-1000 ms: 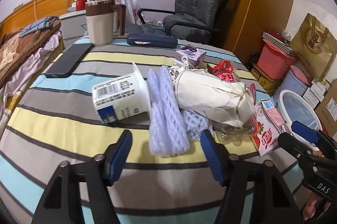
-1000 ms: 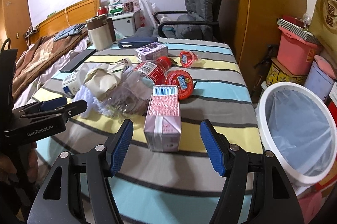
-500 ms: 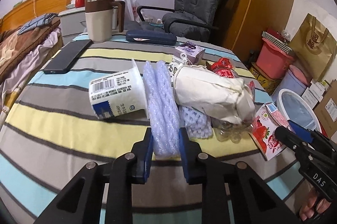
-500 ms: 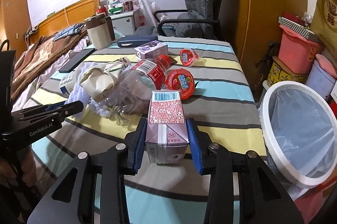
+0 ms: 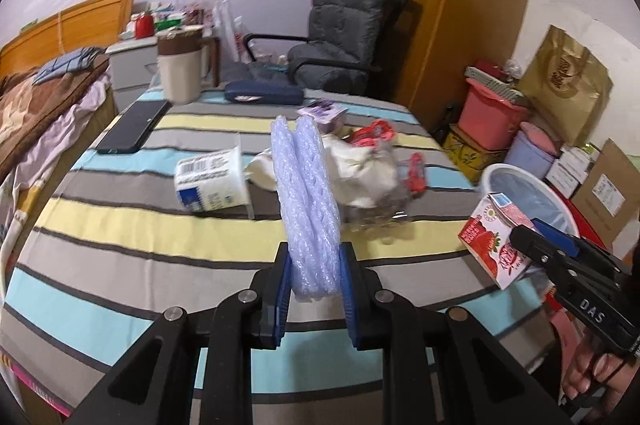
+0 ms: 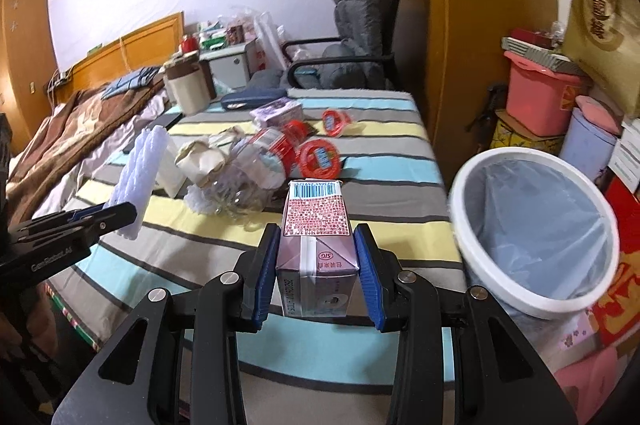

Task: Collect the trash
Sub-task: 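Grasp the pink juice carton with the right tool while the left tool grasps the lavender foam net, then carry both items over the white bin and open both tools to drop them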

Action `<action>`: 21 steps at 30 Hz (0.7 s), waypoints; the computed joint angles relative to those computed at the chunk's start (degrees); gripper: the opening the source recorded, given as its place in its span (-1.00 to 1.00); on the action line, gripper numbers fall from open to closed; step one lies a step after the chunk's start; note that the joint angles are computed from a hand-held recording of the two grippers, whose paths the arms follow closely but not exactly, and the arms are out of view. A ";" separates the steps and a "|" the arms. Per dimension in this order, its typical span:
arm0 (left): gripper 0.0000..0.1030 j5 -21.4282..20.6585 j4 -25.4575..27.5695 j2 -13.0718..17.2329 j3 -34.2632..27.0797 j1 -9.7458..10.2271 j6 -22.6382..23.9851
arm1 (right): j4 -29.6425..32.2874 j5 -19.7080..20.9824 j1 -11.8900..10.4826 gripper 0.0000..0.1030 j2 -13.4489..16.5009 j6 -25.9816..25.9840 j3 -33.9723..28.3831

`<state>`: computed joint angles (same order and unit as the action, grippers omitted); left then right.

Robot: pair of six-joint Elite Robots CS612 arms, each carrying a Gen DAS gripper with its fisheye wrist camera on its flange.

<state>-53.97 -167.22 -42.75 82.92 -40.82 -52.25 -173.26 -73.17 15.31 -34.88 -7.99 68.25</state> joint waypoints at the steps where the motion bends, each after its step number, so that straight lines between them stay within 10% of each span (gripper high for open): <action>1: -0.56 0.00 -0.40 0.05 -0.31 -0.14 0.81 | -0.65 -0.32 -0.12 -0.23 -0.17 0.38 0.37; 21: -0.55 -17.75 1.75 12.84 -26.10 1.33 21.92 | -4.83 -12.53 -3.28 -0.23 -0.04 9.26 0.93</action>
